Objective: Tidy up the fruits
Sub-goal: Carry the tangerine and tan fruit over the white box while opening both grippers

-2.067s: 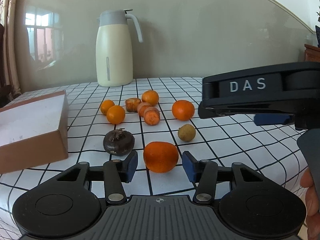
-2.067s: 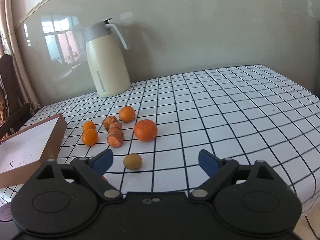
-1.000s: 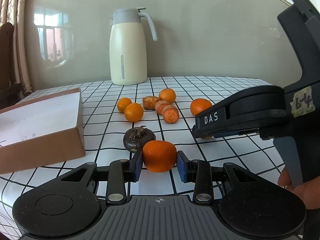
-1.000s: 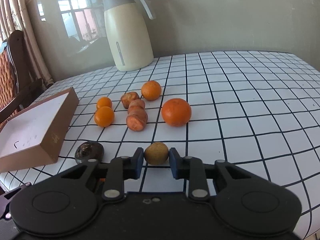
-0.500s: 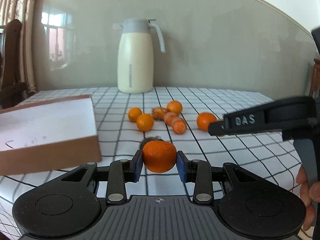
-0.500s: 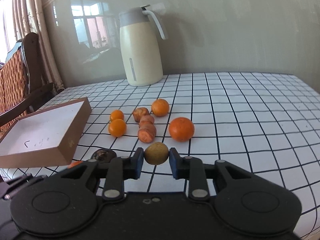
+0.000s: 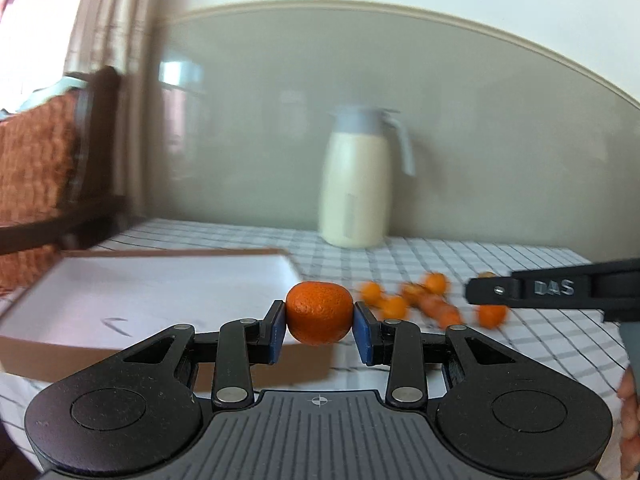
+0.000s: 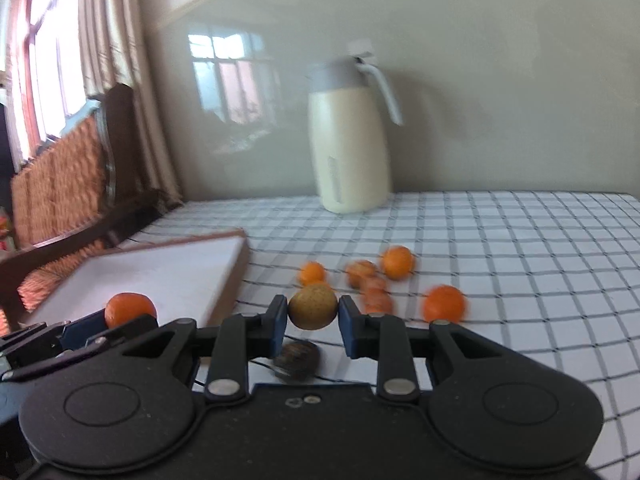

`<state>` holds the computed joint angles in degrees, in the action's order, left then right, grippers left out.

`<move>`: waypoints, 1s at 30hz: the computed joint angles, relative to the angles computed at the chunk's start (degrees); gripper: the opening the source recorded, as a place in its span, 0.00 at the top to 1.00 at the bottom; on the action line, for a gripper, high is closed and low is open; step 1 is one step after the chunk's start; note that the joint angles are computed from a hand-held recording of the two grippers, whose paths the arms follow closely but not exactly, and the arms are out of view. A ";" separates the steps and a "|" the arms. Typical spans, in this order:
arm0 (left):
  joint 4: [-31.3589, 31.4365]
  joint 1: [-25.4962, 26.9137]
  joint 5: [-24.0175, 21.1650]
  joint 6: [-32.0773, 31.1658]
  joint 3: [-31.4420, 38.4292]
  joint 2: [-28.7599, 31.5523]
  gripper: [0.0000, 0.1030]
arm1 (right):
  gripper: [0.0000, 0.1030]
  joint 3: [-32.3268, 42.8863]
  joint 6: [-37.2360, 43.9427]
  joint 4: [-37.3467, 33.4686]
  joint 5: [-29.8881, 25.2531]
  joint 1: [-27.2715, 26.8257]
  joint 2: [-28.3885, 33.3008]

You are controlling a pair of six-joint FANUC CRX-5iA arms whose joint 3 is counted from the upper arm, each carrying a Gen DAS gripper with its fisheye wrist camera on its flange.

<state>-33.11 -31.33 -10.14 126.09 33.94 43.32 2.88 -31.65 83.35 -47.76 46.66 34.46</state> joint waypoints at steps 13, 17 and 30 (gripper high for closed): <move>-15.67 2.45 -18.23 17.34 10.05 2.46 0.65 | 0.81 19.16 11.81 -3.41 11.53 -2.84 12.59; -11.33 4.28 -24.24 13.72 14.86 5.50 0.65 | 0.81 27.03 19.76 -10.98 10.41 -2.12 17.28; -21.03 2.80 -22.99 27.09 11.49 2.89 0.00 | 0.06 22.14 7.46 4.41 6.00 -2.39 15.31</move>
